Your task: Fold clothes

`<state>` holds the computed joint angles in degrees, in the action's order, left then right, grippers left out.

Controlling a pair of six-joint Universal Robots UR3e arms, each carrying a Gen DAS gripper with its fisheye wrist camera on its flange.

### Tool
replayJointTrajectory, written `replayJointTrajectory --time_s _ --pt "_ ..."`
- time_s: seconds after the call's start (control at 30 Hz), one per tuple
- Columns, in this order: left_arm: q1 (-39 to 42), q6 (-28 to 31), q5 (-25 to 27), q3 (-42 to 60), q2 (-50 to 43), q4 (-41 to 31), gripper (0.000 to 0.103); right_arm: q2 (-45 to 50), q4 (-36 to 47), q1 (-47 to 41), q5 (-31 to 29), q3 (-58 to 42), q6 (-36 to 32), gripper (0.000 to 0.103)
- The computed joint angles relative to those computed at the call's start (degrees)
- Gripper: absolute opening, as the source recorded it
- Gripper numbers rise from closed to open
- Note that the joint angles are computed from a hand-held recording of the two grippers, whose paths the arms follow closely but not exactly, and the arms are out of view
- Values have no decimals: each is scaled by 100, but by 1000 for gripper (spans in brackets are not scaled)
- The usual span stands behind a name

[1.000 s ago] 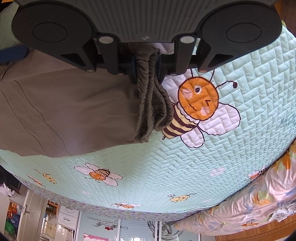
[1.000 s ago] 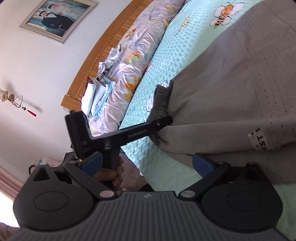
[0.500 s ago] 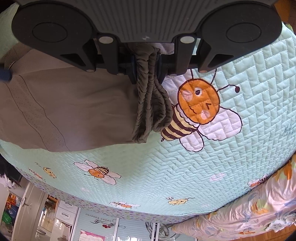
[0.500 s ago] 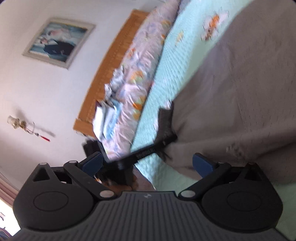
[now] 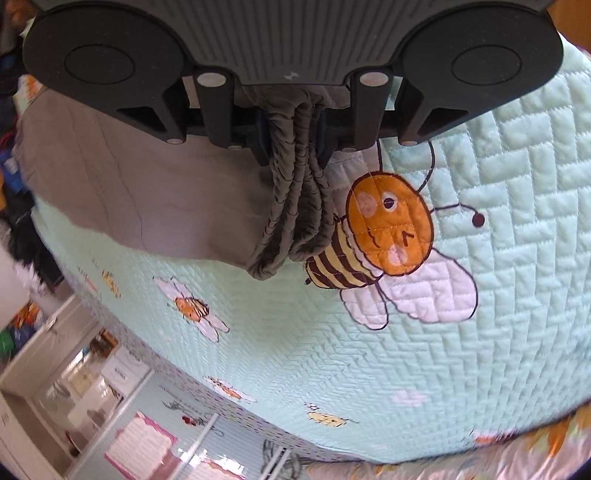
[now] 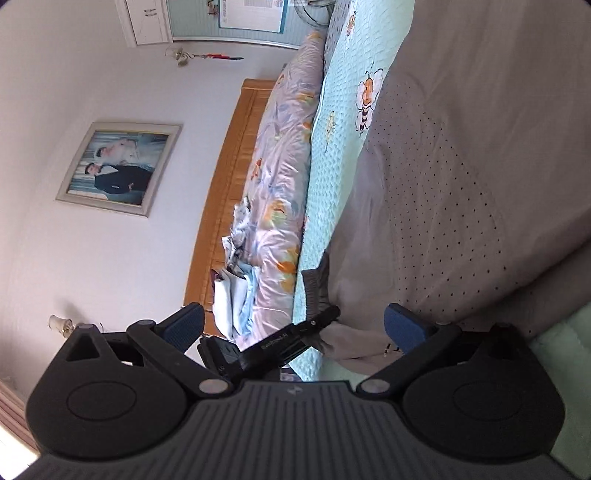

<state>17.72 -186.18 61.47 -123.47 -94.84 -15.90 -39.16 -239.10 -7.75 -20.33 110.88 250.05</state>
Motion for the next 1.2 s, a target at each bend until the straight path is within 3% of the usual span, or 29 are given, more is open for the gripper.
replayJointTrajectory --time_s 0.17,0.23,0.33,0.4,0.43,0.5,0.53,0.57,0.6,0.77,0.9,0.93,0.97,1.03,1.1,1.2 --pt "260 -163 -416 -184 -26 151 29 133 -360 -62 20 82 71 102" --pt "121 -107 -230 -119 -24 153 29 137 -432 -95 69 133 66 102" --pt "-440 182 522 16 -48 333 34 56 -264 -70 95 204 -196 102" --pt "-693 245 779 26 -124 565 49 -307 547 40 40 414 -1087 102" --pt "-660 213 654 -46 -157 730 55 -551 1056 91 0 555 -1620 102" --pt "-408 40 195 -289 -134 1033 81 -996 1941 194 -110 744 -2477 102" --pt "-316 -72 89 -402 -68 1143 87 -1216 2378 248 -179 809 -2868 102" --pt "-273 -174 134 -502 39 1231 99 -1379 2691 278 -246 857 -3138 102" --pt "-250 -248 261 -619 173 1354 102 -1561 3038 326 -373 898 -3395 102" --pt "690 -858 -83 -1665 1061 2149 102 -2206 4254 480 -812 922 -4227 103" --pt "1744 -1510 -1270 -2580 1299 3082 102 -1909 3902 734 -524 191 -3733 103" --pt "1765 -1573 -1342 -2654 1273 3168 102 -1721 3958 857 -402 -214 -3554 103" --pt "1763 -1625 -1389 -2714 1246 3236 102 -1751 4492 1084 -619 -583 -3855 103" --pt "1380 -1405 -864 -2634 1424 2903 102 -1808 5746 1547 -1194 -1411 -4618 103" --pt "1076 -1015 -416 -2694 1725 2568 102 -1835 6695 2095 -2355 -2242 -5595 103" --pt "748 -293 -196 -2882 2167 2093 102 -1185 7529 2463 -2867 -3811 -6108 103"
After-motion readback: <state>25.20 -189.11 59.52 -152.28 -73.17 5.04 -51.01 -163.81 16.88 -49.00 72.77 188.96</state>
